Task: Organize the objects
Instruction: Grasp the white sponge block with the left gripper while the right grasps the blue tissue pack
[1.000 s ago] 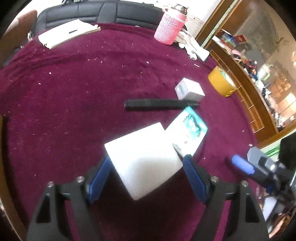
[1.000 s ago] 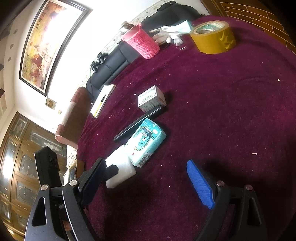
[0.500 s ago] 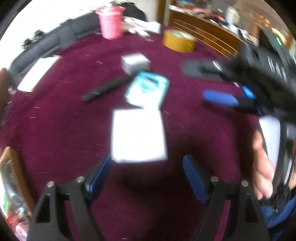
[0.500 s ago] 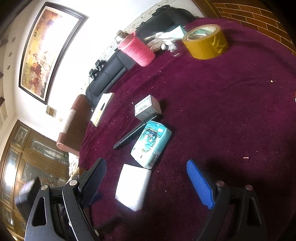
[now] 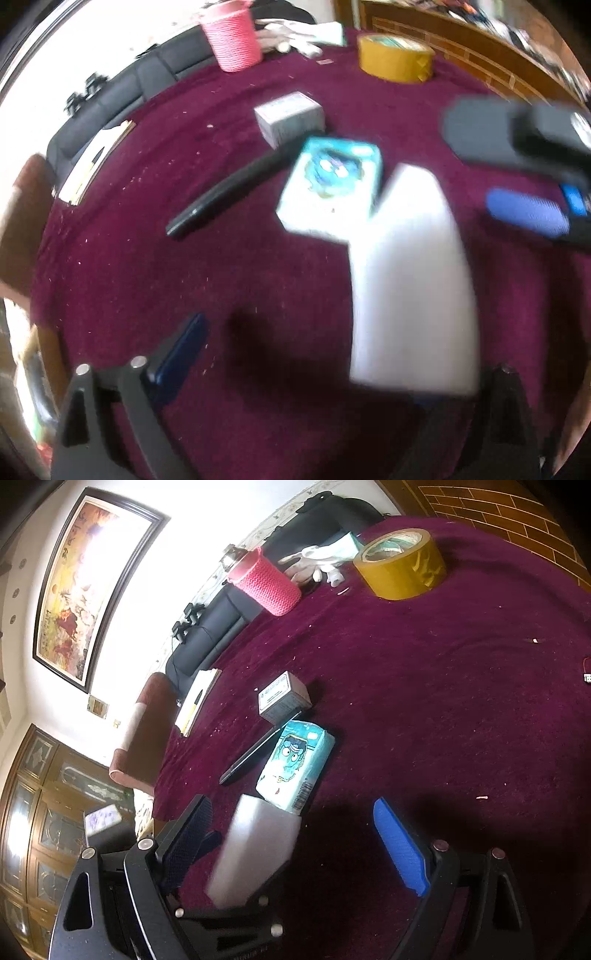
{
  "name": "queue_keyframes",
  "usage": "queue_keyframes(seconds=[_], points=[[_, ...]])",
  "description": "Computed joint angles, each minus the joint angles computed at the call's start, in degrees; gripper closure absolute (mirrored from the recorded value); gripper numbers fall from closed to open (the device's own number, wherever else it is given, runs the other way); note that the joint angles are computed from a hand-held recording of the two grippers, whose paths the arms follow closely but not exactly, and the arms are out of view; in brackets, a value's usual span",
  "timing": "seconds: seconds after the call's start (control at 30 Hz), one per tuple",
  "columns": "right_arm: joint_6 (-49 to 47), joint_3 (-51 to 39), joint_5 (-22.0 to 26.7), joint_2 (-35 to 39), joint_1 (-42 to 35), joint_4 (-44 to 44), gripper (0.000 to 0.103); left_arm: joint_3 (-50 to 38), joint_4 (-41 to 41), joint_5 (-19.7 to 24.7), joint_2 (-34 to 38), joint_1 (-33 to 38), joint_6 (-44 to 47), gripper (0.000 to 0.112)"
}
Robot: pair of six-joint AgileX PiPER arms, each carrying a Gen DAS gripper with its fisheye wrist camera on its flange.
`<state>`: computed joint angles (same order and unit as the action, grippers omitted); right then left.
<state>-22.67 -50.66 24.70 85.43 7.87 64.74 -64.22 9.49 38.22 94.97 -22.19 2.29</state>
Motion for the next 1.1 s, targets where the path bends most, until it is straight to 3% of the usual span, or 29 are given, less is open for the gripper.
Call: queue_keyframes(seconds=[0.07, 0.13, 0.2, 0.3, 0.37, 0.47, 0.6, 0.73, 0.8, 0.87, 0.93, 1.03, 1.1], points=[[1.09, 0.15, -0.70, -0.25, 0.06, -1.05, 0.010, -0.76, -2.39, -1.09, 1.13, 1.21, -0.27, 0.017], [1.09, 0.29, -0.73, -0.15, -0.34, -0.82, 0.010, 0.68, -6.50, -3.96, 0.51, 3.06, 1.31, 0.025], [1.56, 0.23, -0.77, 0.06, -0.45, -0.99, 0.010, 2.27, -16.07, -5.82, -0.38, 5.98, 7.96, 0.058], [2.34, 0.16, -1.15, 0.29, -0.04, -1.95, 0.010, 4.35, -24.50, -7.79, -1.72, 8.84, 13.77, 0.095], [3.67, -0.13, -1.40, 0.44, 0.25, -3.56, 0.010, 5.74, -32.66, -6.93, -2.72, 11.76, 20.22, 0.098], [4.45, -0.33, -1.60, 0.73, 0.39, -4.63, 0.010, 10.94, -38.20, -8.73, -7.38, 14.42, 23.25, 0.099], [10.08, -2.08, -4.31, 2.05, 2.19, -12.17, 0.010, 20.09, -44.34, -13.74, -16.55, 17.47, 30.04, 0.099], [9.95, -7.80, -1.29, 7.14, 0.99, -11.78, 0.010, 24.08, -50.33, -18.55, -20.05, 19.96, 38.48, 0.099], [16.45, -12.43, -2.65, 10.55, 1.75, -18.87, 0.010, 25.07, -56.82, -20.87, -19.87, 21.12, 45.06, 0.099], [18.44, -16.86, -0.78, 14.52, 1.76, -20.60, 0.010, 24.27, -62.28, -19.52, -17.96, 23.40, 50.81, 0.099], [16.03, -20.24, 1.26, 17.97, 1.65, -17.38, 0.009, 23.82, -64.49, -18.67, -17.06, 24.98, 53.67, 0.099], [16.53, -21.93, 1.57, 19.10, 3.36, -19.99, 0.009, 23.79, -65.64, -19.39, -16.82, 25.80, 55.14, 0.099], [8.83, -21.89, 9.55, 18.54, 2.51, -11.91, 0.009, 23.54, -64.97, -19.14, -16.60, 26.04, 54.77, 0.099]])
